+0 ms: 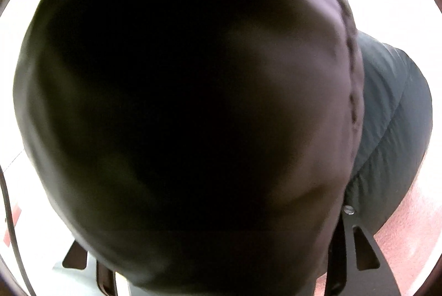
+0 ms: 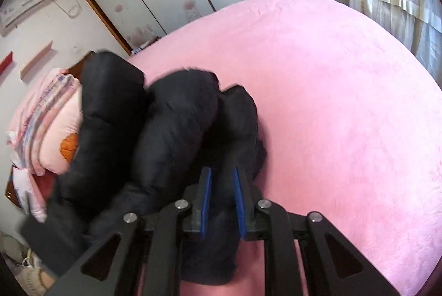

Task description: Fold large clothes

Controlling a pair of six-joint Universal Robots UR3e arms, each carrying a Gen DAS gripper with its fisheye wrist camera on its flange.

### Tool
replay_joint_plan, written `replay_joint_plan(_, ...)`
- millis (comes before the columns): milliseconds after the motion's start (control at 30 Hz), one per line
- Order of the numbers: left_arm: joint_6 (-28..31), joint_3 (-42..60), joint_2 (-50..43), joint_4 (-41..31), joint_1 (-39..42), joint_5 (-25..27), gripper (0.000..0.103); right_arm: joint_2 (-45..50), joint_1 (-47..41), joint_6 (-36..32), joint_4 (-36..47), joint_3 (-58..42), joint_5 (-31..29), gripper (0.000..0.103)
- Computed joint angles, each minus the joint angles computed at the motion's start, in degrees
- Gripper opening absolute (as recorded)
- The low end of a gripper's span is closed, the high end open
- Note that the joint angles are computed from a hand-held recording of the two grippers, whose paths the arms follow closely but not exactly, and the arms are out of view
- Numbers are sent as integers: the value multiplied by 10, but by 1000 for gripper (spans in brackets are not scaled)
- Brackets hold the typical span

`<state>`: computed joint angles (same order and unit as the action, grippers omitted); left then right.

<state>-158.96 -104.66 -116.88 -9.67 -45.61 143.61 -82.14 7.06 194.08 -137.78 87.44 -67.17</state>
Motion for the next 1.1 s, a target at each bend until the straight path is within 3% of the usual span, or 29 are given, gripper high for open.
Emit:
replay_joint_plan(33, -3, 4, -15, 8, -6, 17, 56, 9, 0, 3, 3, -19, 10, 24)
replay_joint_plan(200, 59, -42, -21, 96, 0, 2, 57, 83, 12, -22, 45, -151, 52, 27)
replay_joint_plan(400, 83, -75, 5, 103, 12, -15, 58, 138, 61, -36, 163, -314, 22, 27)
replay_joint_plan(467, 86, -91, 16, 111, 19, -28, 64, 195, 81, -41, 228, -433, 15, 31)
replay_joint_plan(533, 78, -103, 42, 86, 25, -44, 69, 233, 95, -52, 275, -506, -5, 44)
replay_joint_plan(633, 87, -140, 74, 106, 41, -84, 73, 313, 114, -67, 371, -648, -45, 44)
replay_joint_plan(733, 82, -161, 106, 86, 39, -88, 75, 328, 110, -70, 389, -660, -53, 44)
replay_joint_plan(767, 104, -181, 125, 99, 51, -114, 75, 313, 107, -69, 369, -625, -46, 43)
replay_joint_plan(833, 139, -240, 205, 99, 103, -188, 76, 287, 98, -85, 346, -574, -32, 16)
replay_joint_plan(933, 169, -297, 375, -9, 188, -331, 76, 243, 106, -110, 305, -501, -73, 11)
replay_joint_plan(967, 181, -301, 435, -71, 217, -379, 76, 224, 104, -116, 286, -467, -78, 11)
replay_joint_plan(1033, 228, -297, 555, -201, 324, -523, 76, 180, 92, -117, 242, -384, -80, 11)
replay_joint_plan(1100, 260, -253, 675, -414, 436, -629, 76, 146, 77, -108, 204, -312, -73, 11)
